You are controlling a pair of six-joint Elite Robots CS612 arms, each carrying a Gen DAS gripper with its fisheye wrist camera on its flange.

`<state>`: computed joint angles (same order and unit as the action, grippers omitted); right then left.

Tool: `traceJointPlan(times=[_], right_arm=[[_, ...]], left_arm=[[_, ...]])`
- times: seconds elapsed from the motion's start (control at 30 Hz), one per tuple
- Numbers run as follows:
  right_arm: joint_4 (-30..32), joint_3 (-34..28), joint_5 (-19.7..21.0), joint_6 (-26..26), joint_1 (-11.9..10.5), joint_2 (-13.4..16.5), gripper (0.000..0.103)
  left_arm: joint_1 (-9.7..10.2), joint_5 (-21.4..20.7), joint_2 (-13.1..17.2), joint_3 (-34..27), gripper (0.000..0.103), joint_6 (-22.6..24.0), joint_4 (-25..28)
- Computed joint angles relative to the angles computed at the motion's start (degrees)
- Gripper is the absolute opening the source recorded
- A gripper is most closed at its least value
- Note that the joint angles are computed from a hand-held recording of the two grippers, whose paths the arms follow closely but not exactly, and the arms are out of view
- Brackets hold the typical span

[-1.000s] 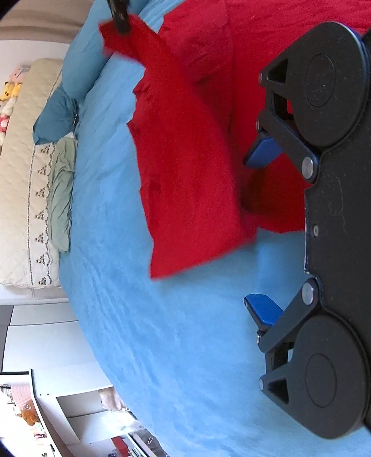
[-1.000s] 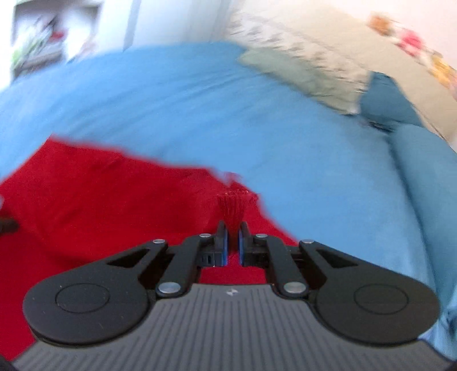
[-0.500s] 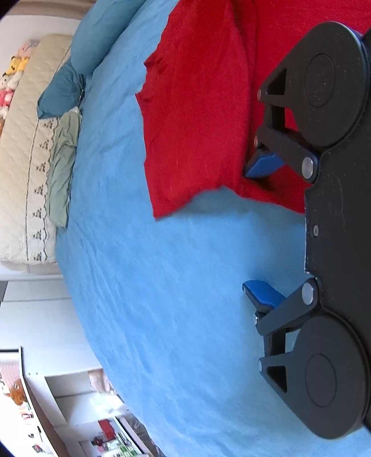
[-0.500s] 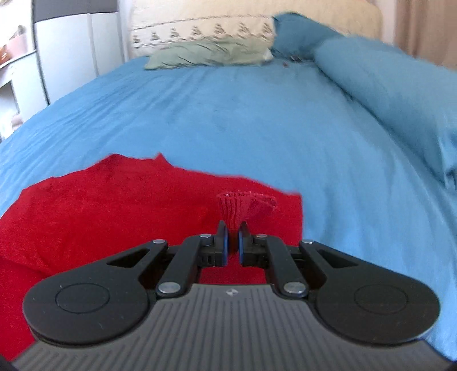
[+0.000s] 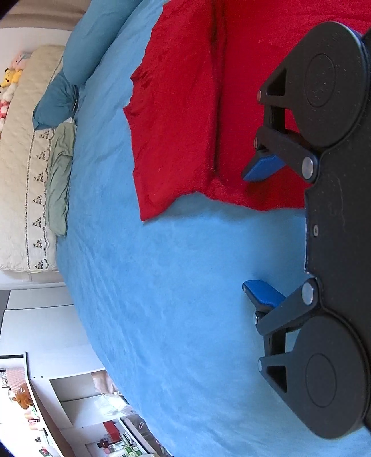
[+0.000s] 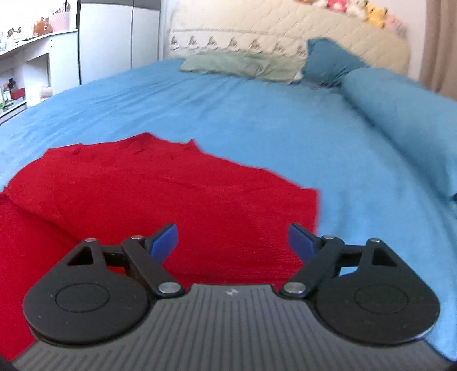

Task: Fold small clothes

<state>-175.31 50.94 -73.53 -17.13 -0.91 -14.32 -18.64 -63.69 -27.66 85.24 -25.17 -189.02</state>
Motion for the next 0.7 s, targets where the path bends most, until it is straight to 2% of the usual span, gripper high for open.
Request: traceJointPlan(times=[0.07,0.17,0.3,0.37,0.47,0.5,0.53,0.6,0.7], right_arm=[[5.1,-1.6,-2.8,3.0,0.4,0.7,0.101],[2.5,-1.0,-2.4,10.9,0.1,1.1,0.103],[3.6,0.7,-4.5,8.9,0.7,-0.6,0.103],[2.0,3.9,-1.8,8.9,0.1,-3.1,0.103],[-2.0,11.4,3.5,12.3,-1.5,-8.2,0.103],[-2.9,13.6,4.5,13.2,-1.9,-9.8,0.103],[-3.9,16.2,5.3,13.6,-2.4,-11.7,0.103],[-6.3,21.4,6.0,12.7,-3.3,-15.5,0.103],[-10.2,29.5,5.8,9.1,-4.6,-20.8,0.103]], left_arm=[[-0.03,-0.2,-0.2,0.3,0.080,-0.4,-0.1],[-0.18,-0.2,-0.5,0.6,0.080,-0.5,0.4],[-0.47,0.2,-1.7,1.5,0.080,0.5,0.2],[-0.77,0.3,-2.8,2.6,0.081,1.3,-1.7],[-1.74,1.3,-5.6,5.2,0.081,3.8,-5.0],[-2.12,1.5,-6.6,6.3,0.085,4.8,-6.4],[-2.58,1.4,-7.9,7.8,0.093,5.7,-8.1],[-3.34,0.8,-10.2,10.5,0.099,6.6,-10.8],[-4.78,0.0,-13.7,15.6,0.100,6.2,-14.6]])
